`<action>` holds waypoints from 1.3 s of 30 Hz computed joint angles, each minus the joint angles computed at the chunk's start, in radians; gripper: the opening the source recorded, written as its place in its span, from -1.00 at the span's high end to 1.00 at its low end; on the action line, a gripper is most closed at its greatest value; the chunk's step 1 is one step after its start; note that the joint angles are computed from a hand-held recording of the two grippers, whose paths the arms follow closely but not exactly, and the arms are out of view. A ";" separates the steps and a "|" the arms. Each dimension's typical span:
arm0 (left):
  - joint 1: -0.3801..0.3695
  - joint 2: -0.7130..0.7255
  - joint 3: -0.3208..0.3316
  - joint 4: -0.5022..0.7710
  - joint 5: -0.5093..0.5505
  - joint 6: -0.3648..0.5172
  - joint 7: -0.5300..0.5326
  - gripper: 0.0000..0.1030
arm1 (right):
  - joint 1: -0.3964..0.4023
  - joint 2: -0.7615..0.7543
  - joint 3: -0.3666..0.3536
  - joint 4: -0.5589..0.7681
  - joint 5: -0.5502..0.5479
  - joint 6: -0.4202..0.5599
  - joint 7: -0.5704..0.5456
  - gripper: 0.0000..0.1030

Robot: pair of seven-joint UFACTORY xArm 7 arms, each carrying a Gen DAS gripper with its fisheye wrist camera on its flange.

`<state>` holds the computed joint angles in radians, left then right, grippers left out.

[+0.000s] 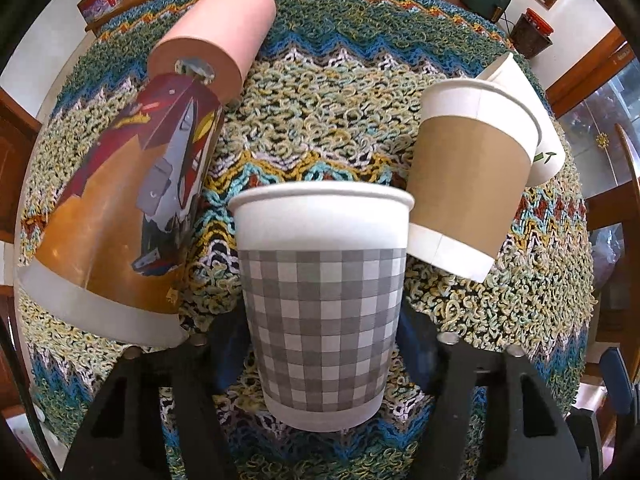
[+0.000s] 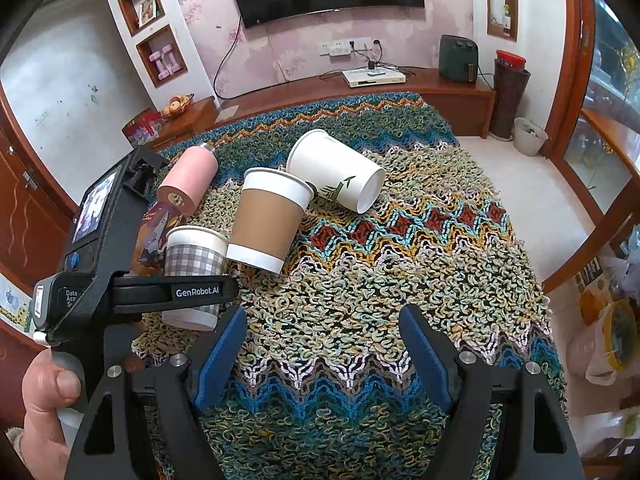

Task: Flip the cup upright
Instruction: 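Close the left gripper around the checkered cup's body, then lift the checkered cup with the left gripper and carry it toward the right gripper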

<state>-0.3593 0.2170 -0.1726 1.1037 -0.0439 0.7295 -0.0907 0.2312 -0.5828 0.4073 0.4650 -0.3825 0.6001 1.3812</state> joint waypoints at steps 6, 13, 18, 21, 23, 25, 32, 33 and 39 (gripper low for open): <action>0.029 -0.046 0.005 -0.077 -0.039 -0.048 0.048 -0.24 | 0.005 -0.006 -0.003 -0.002 0.006 0.004 -0.001 -0.53; 0.047 -0.133 0.008 -0.140 -0.079 -0.040 0.094 -0.23 | 0.017 -0.035 0.007 0.002 0.014 0.032 0.006 -0.53; 0.062 -0.261 0.023 -0.231 -0.132 -0.024 0.158 -0.22 | 0.035 -0.070 0.023 0.008 0.027 0.069 0.019 -0.53; 0.053 -0.350 0.023 -0.271 -0.149 0.008 0.154 -0.22 | 0.050 -0.090 0.029 0.004 0.043 0.080 0.030 -0.53; 0.048 -0.413 0.031 -0.307 -0.164 0.024 0.164 -0.22 | 0.062 -0.103 0.035 0.005 0.053 0.090 0.035 -0.53; 0.044 -0.473 0.039 -0.329 -0.173 0.054 0.169 -0.22 | 0.075 -0.117 0.043 0.007 0.064 0.106 0.041 -0.53; 0.022 -0.627 0.057 -0.392 -0.197 0.121 0.176 -0.22 | 0.121 -0.150 0.071 0.022 0.094 0.152 0.061 -0.53; 0.022 -0.654 0.062 -0.409 -0.199 0.130 0.183 -0.22 | 0.127 -0.154 0.076 0.023 0.099 0.157 0.065 -0.53; 0.012 -0.774 0.088 -0.513 -0.223 0.158 0.232 -0.22 | 0.172 -0.176 0.098 0.020 0.132 0.185 0.096 -0.53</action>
